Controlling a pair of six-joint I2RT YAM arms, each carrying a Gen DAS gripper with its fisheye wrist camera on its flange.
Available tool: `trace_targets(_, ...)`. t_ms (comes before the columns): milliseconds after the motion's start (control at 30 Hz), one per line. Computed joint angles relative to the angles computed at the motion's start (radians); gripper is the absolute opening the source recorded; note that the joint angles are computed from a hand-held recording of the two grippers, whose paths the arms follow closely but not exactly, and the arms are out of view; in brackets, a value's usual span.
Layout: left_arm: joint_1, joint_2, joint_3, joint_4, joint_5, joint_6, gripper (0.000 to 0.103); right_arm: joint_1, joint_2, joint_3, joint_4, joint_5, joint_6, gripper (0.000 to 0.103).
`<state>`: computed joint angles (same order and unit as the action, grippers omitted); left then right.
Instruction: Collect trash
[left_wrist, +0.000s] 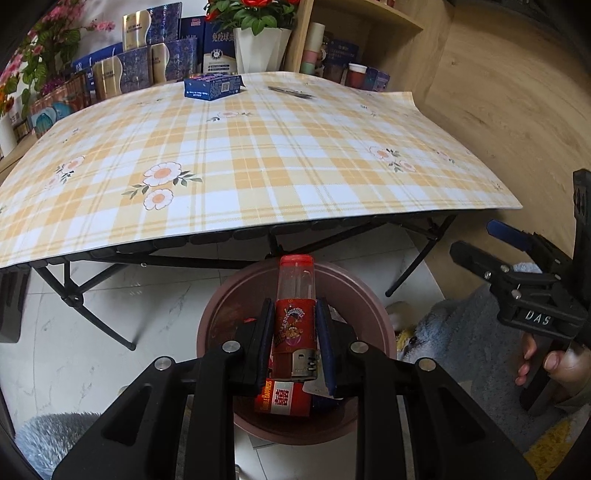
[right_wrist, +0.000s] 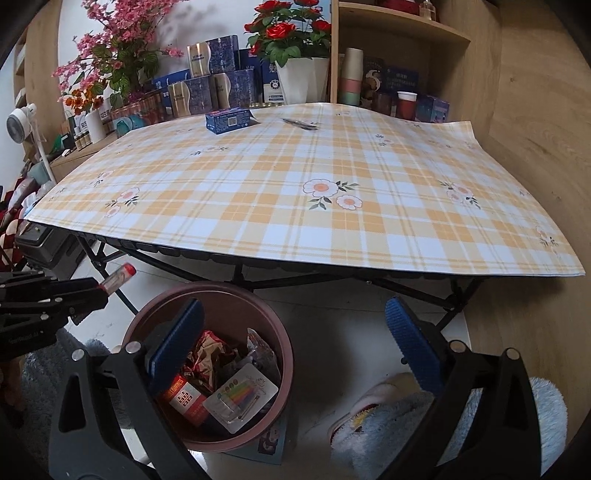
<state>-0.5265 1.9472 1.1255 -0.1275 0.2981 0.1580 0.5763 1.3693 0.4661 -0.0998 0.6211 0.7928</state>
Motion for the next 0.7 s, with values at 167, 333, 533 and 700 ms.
trace_targets(167, -0.014, 0.004, 0.004, -0.010, -0.012, 0.017, 0.022, -0.003, -0.006, -0.009, -0.005, -0.009, 0.022, 0.097)
trace_targets(333, -0.009, 0.004, 0.004, -0.009, -0.009, 0.008, 0.024, -0.004, -0.007, -0.013, 0.000, -0.013, 0.015, 0.097)
trace_targets(533, -0.005, -0.009, -0.008, 0.005, -0.010, -0.012, 0.052, -0.003, -0.003, -0.012, 0.001, -0.022, 0.011, 0.097)
trace_targets(700, -0.002, -0.009, -0.006, 0.007, -0.023, -0.028, 0.064, -0.005, -0.001, -0.010, -0.002, -0.029, 0.018, 0.097)
